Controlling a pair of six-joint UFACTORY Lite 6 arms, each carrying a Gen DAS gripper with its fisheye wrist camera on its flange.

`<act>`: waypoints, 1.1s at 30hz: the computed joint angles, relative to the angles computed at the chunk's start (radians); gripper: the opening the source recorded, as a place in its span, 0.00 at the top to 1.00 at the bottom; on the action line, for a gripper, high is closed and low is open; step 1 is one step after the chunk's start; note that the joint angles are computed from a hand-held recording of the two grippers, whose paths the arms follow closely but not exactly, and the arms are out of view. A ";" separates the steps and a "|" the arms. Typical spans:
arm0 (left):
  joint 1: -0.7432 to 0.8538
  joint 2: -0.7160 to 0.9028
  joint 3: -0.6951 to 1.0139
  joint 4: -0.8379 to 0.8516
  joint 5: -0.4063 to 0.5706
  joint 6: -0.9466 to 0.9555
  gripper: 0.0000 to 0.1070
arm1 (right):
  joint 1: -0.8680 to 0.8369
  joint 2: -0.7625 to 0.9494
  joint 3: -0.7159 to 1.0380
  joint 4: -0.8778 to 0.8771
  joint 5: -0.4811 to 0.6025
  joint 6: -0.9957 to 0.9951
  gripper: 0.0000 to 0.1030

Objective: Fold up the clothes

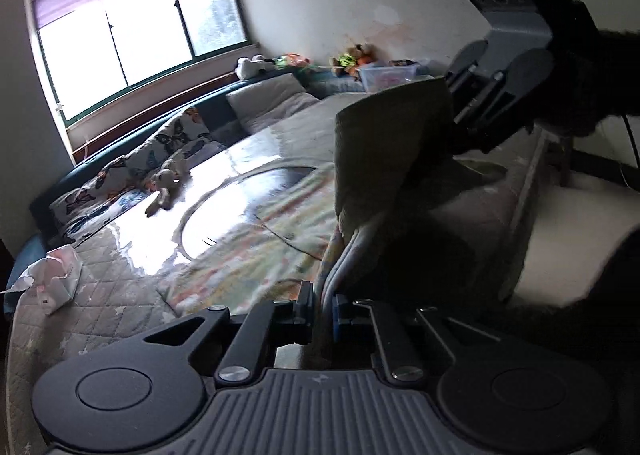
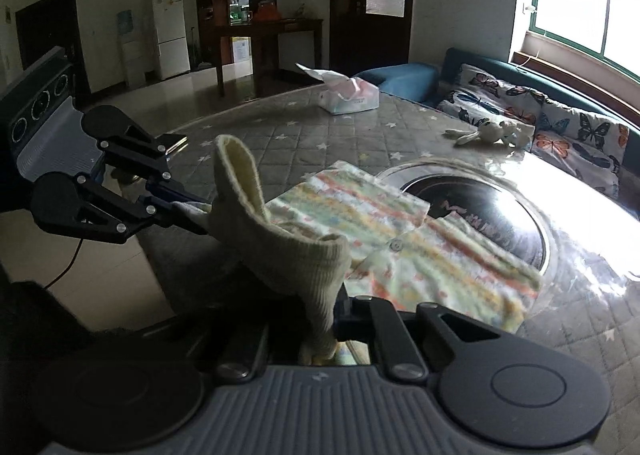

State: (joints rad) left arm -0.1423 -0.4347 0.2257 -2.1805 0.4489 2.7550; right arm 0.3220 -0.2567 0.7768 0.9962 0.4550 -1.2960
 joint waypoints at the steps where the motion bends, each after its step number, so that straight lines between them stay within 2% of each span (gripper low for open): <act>1: 0.013 0.051 0.040 -0.013 0.013 -0.002 0.91 | -0.003 0.029 0.028 0.001 -0.002 -0.001 0.92; 6: 0.082 0.291 0.272 0.050 0.049 -0.135 0.91 | -0.061 0.270 0.293 -0.027 0.065 0.028 0.92; 12: 0.078 0.646 0.627 0.037 -0.020 -0.214 0.92 | -0.089 0.674 0.777 -0.203 0.161 0.202 0.92; 18: 0.085 1.002 1.039 0.389 -0.137 -0.656 0.92 | -0.092 1.101 1.282 -0.334 0.237 0.408 0.91; 21: 0.092 1.117 1.173 0.587 -0.151 -0.889 0.92 | -0.108 1.251 1.464 -0.340 0.257 0.479 0.77; 22: 0.094 1.143 1.200 0.632 -0.152 -0.940 0.92 | -0.116 1.269 1.487 -0.341 0.251 0.499 0.72; 24: 0.094 1.170 1.221 0.657 -0.158 -0.969 0.92 | -0.132 1.264 1.467 -0.331 0.205 0.516 0.69; 25: 0.095 1.173 1.222 0.655 -0.157 -0.969 0.92 | -0.141 1.218 1.395 -0.308 0.168 0.493 0.66; 31: 0.098 1.153 1.196 0.575 -0.157 -0.889 0.91 | -0.165 0.949 1.001 -0.069 -0.049 0.245 0.66; 33: 0.102 1.159 1.210 0.599 -0.150 -0.922 0.91 | -0.158 0.883 0.878 0.056 -0.097 0.127 0.66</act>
